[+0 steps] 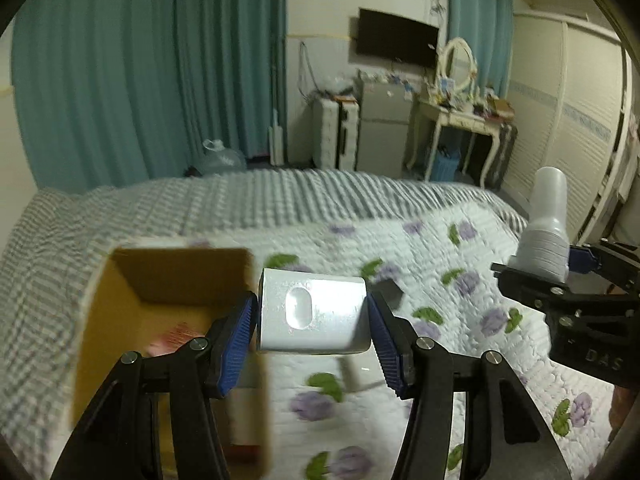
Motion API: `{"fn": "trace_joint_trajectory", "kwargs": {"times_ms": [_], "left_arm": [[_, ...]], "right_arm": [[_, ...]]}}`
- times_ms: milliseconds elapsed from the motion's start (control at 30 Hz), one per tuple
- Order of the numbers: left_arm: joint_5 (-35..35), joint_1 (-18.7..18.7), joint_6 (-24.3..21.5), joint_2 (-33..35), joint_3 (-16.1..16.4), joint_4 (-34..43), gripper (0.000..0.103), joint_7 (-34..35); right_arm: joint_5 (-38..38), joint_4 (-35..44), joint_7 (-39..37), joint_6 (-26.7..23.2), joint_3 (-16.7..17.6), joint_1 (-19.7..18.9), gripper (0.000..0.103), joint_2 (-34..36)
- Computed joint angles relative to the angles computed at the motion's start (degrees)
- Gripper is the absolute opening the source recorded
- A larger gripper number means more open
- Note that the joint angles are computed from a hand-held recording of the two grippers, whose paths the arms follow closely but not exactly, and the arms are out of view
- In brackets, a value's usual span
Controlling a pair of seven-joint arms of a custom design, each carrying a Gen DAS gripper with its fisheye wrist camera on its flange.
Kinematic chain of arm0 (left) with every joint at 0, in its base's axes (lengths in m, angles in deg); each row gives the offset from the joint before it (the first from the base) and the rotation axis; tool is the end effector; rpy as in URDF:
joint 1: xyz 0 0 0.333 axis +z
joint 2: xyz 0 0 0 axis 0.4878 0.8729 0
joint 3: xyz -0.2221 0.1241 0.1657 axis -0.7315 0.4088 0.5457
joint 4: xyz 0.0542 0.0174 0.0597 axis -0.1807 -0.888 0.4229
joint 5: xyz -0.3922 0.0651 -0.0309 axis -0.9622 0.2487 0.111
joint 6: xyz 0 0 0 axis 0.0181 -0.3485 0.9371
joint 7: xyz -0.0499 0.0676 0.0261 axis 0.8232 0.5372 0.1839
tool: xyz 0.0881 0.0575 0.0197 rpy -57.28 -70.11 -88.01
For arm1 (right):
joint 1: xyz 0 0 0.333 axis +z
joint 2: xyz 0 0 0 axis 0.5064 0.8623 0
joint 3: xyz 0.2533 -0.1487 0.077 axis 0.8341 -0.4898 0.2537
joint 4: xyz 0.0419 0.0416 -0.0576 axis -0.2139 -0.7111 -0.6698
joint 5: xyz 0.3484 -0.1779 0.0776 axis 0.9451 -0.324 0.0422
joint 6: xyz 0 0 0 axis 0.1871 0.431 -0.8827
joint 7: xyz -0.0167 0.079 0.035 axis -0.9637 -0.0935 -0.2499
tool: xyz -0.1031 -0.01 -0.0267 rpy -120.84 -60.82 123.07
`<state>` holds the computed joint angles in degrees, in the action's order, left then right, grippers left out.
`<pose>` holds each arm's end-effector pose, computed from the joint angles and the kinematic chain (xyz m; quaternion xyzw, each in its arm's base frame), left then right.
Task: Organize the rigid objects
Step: 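Carry the white box and lotion bottle toward the cardboard box, then open the left tool over the cardboard box while the right tool releases the lotion bottle inside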
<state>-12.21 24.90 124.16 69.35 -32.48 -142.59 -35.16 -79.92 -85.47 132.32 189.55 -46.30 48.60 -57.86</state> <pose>0.6354 -0.1132 0.4430 -0.6283 0.6510 -0.3110 0.2911 0.6594 0.1922 0.4583 -0.7494 0.5513 -0.2379 0.2791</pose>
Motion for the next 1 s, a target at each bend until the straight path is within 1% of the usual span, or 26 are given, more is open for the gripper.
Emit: {"fn": "trace_joint_trajectory", "kwargs": {"times_ms": [33, 67, 100, 167, 267, 367, 433, 500, 567, 667, 767, 833, 900, 933, 967, 1000], "left_arm": [[-0.6, 0.6, 0.2, -0.8, -0.1, -0.7, 0.057, 0.4], [-2.8, 2.5, 0.5, -2.1, -1.0, -1.9, 0.057, 2.6], [-3.8, 3.4, 0.8, -2.7, -1.3, -2.5, 0.057, 3.8], [-5.6, 5.3, 1.4, -4.1, -1.3, -4.1, 0.057, 6.7], [-6.5, 7.0, 2.0, -5.2, -0.8, -5.6, 0.057, 9.5], [-11.1, 9.9, 2.7, -5.3, -2.1, -6.5, 0.057, 15.3], [-16.8, 12.7, 2.6, -4.6, -4.2, -6.5, 0.057, 21.7], [-20.6, 14.6, 1.9, -2.7, -5.6, -5.2, 0.057, 27.2], [-23.6, 16.2, 0.6, -0.3, -6.7, -3.0, 0.057, 31.6], [-26.6, 17.5, -2.0, 3.5, -7.4, 0.6, 0.057, 35.6], [-28.8, 18.6, -2.9, 6.7, -8.8, 3.2, 0.057, 39.5], [-29.3, 18.5, -3.4, 8.2, -8.8, 4.4, 0.057, 40.7], [-27.6, 16.4, -3.6, 9.8, -6.8, 6.2, 0.057, 39.8], [-26.4, 15.2, -3.7, 10.4, -5.4, 7.0, 0.057, 38.7], [-24.7, 13.4, -3.9, 11.1, -3.3, 8.0, 0.059, 36.6], [-24.2, 13.3, -4.5, 11.7, -3.2, 9.0, 0.059, 36.1]], "right_arm": [[-0.3, 0.0, 0.1, 0.2, 0.3, 0.6, 0.057, -0.7], [-0.6, 0.2, 0.1, 0.2, 0.7, 1.2, 0.057, -1.1], [-0.7, 0.3, 0.1, 0.3, 1.0, 1.6, 0.057, -1.4], [-0.5, 1.2, -0.6, 0.2, 2.2, 2.4, 0.057, -1.5], [-0.2, 3.5, -1.4, 0.2, 3.4, 4.1, 0.057, -0.5], [0.5, 7.2, -2.4, -0.7, 4.4, 5.8, 0.057, 2.2], [1.0, 10.2, -3.1, -1.8, 4.8, 7.0, 0.057, 4.7], [1.7, 13.1, -4.0, -3.0, 5.1, 7.7, 0.057, 7.1], [2.2, 16.0, -4.5, -4.3, 4.9, 8.5, 0.057, 9.7], [3.6, 19.6, -6.0, -5.9, 5.2, 8.8, 0.057, 13.2], [3.9, 23.1, -7.2, -7.7, 4.8, 9.5, 0.057, 16.5], [4.1, 26.0, -7.8, -9.2, 4.5, 9.8, 0.057, 18.9], [4.6, 29.5, -8.3, -11.0, 4.5, 9.8, 0.057, 21.7], [4.8, 31.5, -8.5, -11.9, 4.5, 9.9, 0.057, 23.2], [5.0, 32.6, -8.8, -12.4, 4.5, 9.9, 0.057, 24.1], [5.2, 34.4, -9.1, -13.1, 4.5, 9.9, 0.057, 25.4]]}}
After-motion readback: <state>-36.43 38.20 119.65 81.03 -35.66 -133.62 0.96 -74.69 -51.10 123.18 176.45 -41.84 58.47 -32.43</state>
